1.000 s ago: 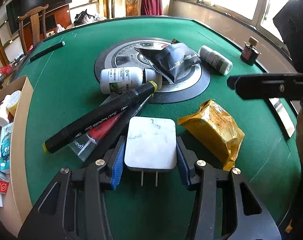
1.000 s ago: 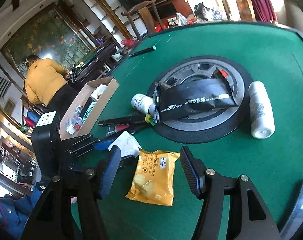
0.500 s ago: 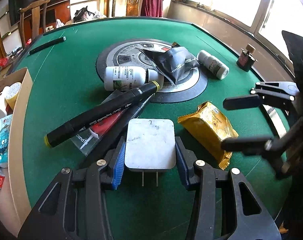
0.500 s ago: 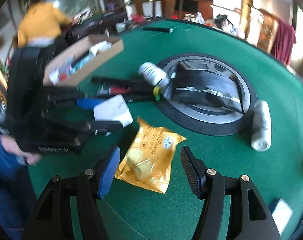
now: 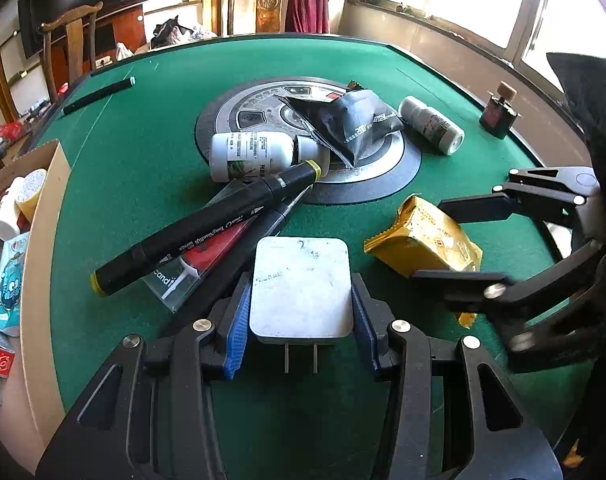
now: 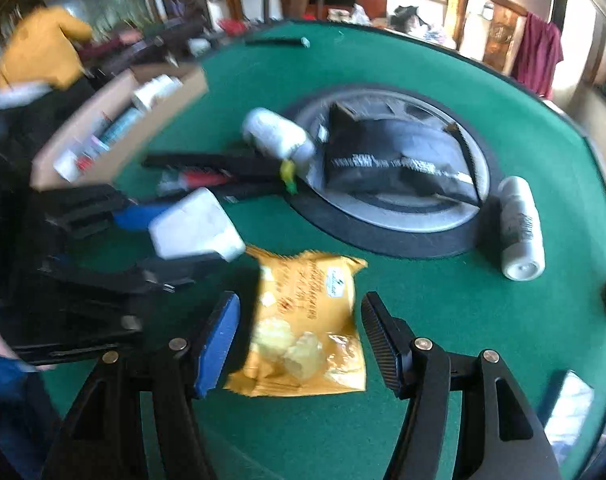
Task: Organize objects
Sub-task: 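Grasp the white charger with the left gripper while the right gripper grasps the yellow cracker pack, then lift the charger and cracker pack and carry both toward the cardboard tray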
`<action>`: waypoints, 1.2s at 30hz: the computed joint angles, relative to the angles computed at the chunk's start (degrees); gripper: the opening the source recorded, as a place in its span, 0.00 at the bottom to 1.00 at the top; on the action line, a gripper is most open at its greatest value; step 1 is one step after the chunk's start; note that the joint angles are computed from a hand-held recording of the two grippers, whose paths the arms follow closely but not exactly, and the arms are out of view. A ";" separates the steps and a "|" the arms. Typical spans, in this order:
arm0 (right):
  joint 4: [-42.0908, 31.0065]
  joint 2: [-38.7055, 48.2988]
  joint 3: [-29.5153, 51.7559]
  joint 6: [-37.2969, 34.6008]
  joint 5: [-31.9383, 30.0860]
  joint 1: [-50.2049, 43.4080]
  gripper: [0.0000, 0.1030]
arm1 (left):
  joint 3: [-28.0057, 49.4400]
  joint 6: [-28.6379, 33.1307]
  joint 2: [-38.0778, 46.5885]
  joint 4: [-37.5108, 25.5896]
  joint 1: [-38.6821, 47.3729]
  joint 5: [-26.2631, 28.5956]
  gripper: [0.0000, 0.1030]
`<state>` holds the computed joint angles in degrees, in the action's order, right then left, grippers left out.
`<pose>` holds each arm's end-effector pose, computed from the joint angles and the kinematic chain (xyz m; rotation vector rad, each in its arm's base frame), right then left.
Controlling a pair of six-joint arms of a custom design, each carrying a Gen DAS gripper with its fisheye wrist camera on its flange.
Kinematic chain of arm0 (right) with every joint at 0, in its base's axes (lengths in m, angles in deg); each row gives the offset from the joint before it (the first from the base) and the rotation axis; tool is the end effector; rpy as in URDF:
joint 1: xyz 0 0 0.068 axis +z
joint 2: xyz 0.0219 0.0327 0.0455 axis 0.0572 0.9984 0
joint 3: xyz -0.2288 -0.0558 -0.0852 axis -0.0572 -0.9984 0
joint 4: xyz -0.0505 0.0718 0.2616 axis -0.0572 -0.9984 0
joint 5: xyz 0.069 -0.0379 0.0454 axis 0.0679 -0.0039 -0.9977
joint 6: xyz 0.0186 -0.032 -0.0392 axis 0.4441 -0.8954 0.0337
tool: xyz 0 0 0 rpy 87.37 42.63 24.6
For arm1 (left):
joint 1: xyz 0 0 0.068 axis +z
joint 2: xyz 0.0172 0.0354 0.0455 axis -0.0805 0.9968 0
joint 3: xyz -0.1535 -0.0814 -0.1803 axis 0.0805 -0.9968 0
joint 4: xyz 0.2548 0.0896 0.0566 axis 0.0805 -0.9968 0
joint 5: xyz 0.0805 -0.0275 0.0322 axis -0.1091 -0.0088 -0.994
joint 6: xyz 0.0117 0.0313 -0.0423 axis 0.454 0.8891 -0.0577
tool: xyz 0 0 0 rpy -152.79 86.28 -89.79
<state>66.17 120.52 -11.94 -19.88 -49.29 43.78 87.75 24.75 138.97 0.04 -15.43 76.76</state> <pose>0.2638 0.2165 0.1179 -0.3144 2.6131 0.1314 0.2805 -0.0650 0.0953 0.7411 2.4256 -0.3693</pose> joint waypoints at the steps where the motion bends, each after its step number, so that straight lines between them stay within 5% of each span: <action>1: 0.39 0.75 0.08 -0.19 1.05 0.34 0.61 | -0.45 -0.20 -0.11 0.85 -0.37 -0.71 0.44; 3: 1.17 1.70 -0.01 -0.41 1.39 0.34 0.48 | -1.29 -0.34 -0.47 2.24 -1.22 -2.30 0.44; 5: 2.65 0.73 -1.09 0.03 0.78 -0.31 0.46 | -2.26 -0.33 -1.23 3.28 -1.86 -3.25 0.43; 26: 6.18 -6.32 -6.49 2.87 0.26 -3.95 0.45 | -8.41 -0.14 -8.58 9.16 -4.46 -7.21 0.43; 36: 5.11 -11.08 -8.29 5.07 1.47 -3.62 0.39 | -8.15 -0.24 -9.92 7.46 -2.49 -3.40 0.43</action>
